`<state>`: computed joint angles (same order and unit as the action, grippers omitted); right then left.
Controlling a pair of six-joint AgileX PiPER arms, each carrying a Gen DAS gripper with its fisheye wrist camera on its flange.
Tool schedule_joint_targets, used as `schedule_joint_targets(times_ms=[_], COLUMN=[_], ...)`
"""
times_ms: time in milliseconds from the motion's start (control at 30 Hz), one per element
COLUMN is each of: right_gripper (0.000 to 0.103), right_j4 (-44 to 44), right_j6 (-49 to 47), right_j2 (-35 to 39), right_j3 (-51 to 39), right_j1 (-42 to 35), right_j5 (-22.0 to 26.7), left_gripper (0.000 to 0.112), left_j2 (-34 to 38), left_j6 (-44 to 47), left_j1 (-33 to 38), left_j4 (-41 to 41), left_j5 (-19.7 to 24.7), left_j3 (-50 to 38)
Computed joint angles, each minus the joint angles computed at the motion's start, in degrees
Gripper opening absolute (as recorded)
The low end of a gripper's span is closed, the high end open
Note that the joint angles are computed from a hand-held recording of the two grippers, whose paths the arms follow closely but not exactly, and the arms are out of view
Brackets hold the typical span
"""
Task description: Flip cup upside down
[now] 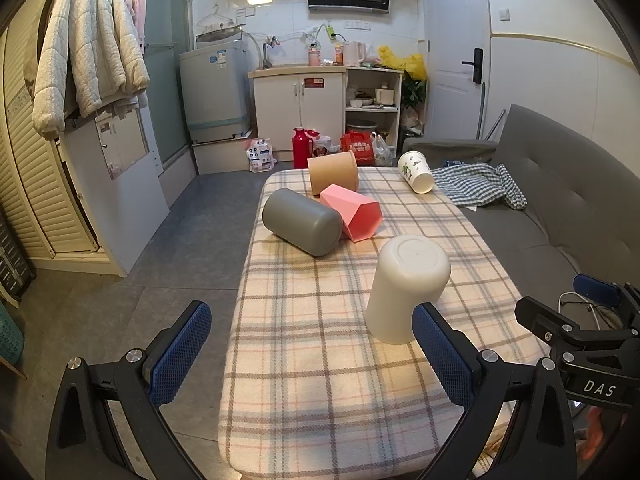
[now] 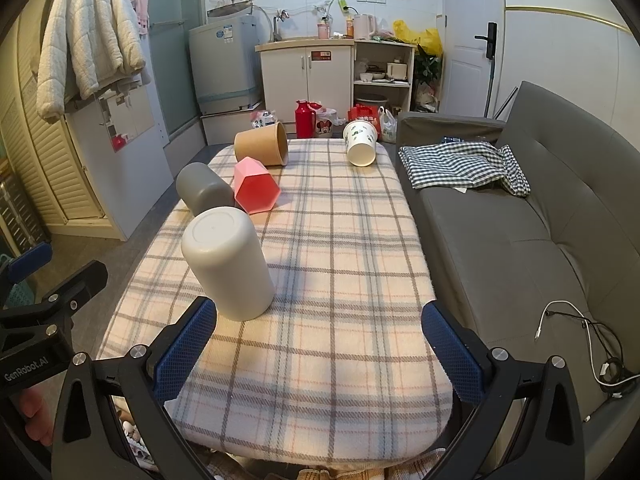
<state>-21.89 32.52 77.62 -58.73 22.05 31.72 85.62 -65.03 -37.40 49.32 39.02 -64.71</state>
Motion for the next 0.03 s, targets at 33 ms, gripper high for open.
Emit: schedule_joint_targets(times_ms=[33], right_gripper=[0.103], right_j4=[0.0], right_j6=[0.0], right_j2=[0.0], right_j3=[0.0], right_j1=[0.0], right_j5=[0.0], left_gripper=[0.103], left_j2=[-0.2], left_j6=[0.1], left_j1=[0.1], left_j4=[0.0], left_j5=[-0.2], left_j3=[0.1])
